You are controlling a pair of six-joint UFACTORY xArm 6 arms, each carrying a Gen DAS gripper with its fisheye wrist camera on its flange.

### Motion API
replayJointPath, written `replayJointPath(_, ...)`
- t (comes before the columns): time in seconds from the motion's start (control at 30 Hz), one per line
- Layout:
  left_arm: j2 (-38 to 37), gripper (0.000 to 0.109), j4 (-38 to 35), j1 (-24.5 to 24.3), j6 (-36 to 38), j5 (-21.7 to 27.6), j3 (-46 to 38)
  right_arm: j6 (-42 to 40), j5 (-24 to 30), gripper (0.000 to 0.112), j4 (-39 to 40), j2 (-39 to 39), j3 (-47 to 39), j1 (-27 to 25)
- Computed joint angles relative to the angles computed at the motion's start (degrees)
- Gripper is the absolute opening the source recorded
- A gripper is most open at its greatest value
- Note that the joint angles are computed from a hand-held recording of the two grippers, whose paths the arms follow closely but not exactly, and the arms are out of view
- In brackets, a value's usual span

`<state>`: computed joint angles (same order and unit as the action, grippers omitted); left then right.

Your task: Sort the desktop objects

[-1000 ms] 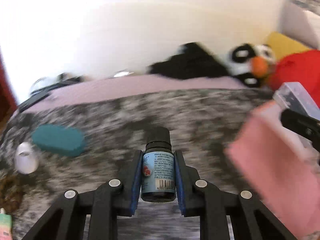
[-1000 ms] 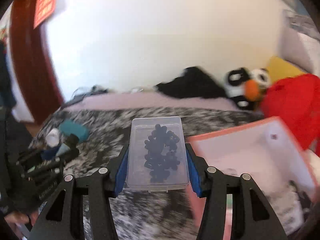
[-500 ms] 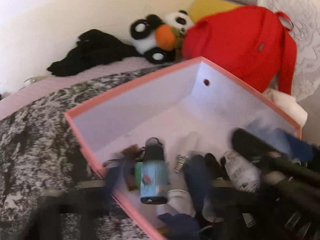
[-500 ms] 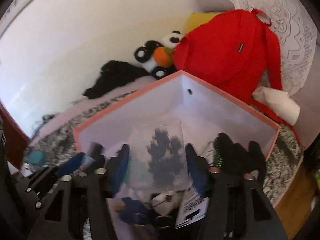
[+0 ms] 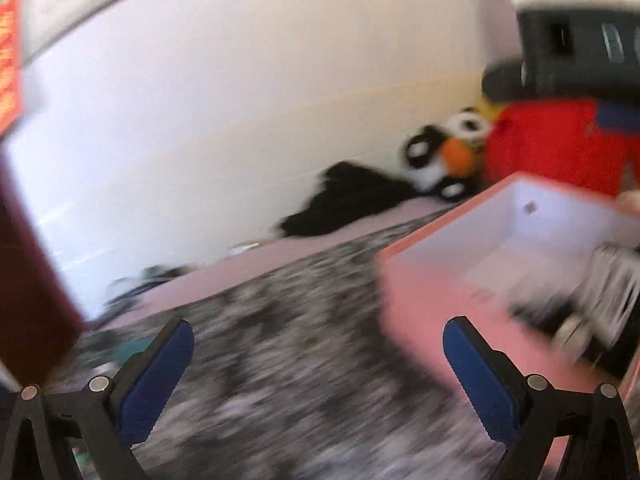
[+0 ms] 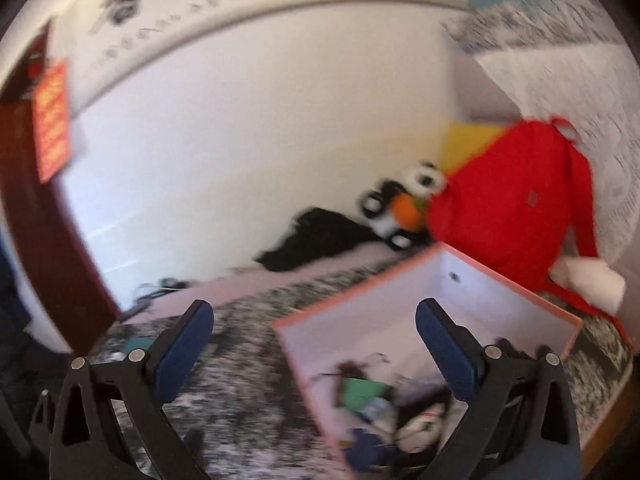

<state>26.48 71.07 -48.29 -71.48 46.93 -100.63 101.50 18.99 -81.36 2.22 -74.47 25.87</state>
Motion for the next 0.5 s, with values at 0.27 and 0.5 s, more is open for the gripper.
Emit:
replayJointPath(0.27, -16.8, 0.103, 3.4, 7.9, -17.3, -9.0, 28.4, -10.1, 1.8, 0.103, 13.7, 15.0, -9.4, 11.3)
replayJointPath(0.5, -14.0, 0.103, 2.3, 13.1, -20.1, -12.7, 31.9, -20.4, 7.4, 0.103, 21.9, 25.4, -16.3, 16.2)
